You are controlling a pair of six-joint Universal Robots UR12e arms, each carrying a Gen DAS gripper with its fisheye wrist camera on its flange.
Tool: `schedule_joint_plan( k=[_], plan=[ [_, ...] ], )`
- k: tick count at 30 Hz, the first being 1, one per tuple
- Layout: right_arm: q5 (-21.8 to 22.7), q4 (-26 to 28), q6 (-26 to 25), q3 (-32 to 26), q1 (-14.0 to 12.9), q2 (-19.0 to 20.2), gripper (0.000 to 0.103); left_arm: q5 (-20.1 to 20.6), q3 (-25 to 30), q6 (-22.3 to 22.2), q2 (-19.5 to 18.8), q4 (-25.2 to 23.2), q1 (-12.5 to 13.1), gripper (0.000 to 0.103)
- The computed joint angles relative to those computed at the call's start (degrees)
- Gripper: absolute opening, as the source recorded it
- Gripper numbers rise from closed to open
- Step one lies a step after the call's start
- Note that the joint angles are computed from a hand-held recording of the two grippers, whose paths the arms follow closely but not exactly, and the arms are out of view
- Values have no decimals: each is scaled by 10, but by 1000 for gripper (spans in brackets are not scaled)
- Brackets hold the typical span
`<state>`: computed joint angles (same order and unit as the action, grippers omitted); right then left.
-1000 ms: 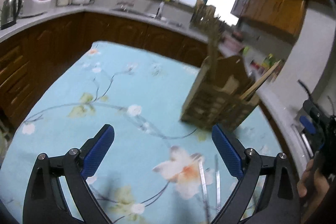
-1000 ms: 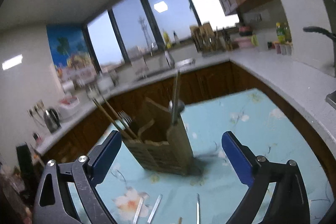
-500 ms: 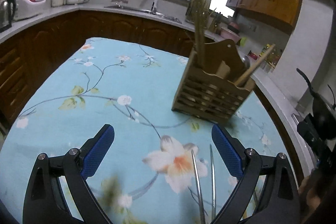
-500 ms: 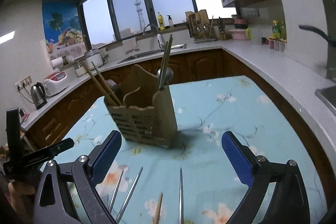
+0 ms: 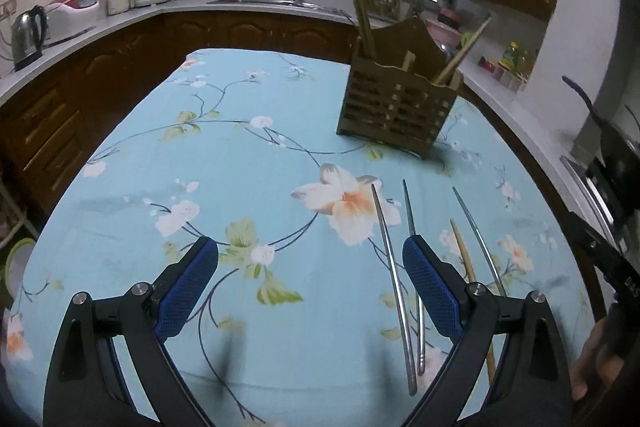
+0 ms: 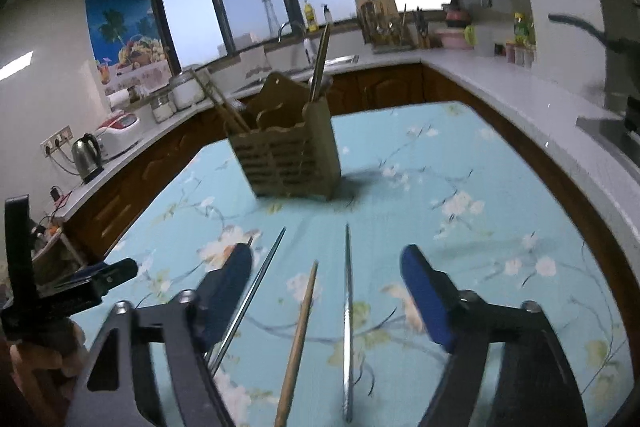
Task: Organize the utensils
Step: 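Move both tools back over the remaining chopsticks on the cloth, then grasp a metal chopstick with the left tool while the right tool grasps another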
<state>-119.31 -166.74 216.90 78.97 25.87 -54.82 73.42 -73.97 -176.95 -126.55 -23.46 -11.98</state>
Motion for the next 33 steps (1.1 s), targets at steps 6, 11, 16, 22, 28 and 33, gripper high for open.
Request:
schedule_joint_plan(
  k=[6, 11, 16, 22, 28, 33],
  plan=[
    [33, 31, 10, -8, -12, 6, 60, -33, 34, 20, -19, -53, -4, 81],
    [57, 60, 4, -29, -25, 19, 59, -47, 88, 37, -48, -121, -9, 70],
    [95, 99, -4, -54, -40, 35, 52, -54, 139, 54, -77, -167, -16, 65],
    [118, 164, -16, -94, -55, 60, 40, -48, 213, 70, -120, -234, -26, 53],
    [126, 202, -28, -120, -64, 75, 30, -46, 262, 77, -150, -280, -33, 41],
    [97, 246, -54, -152, -58, 92, 24, -26, 269, 91, -156, -270, -40, 19]
  ],
)
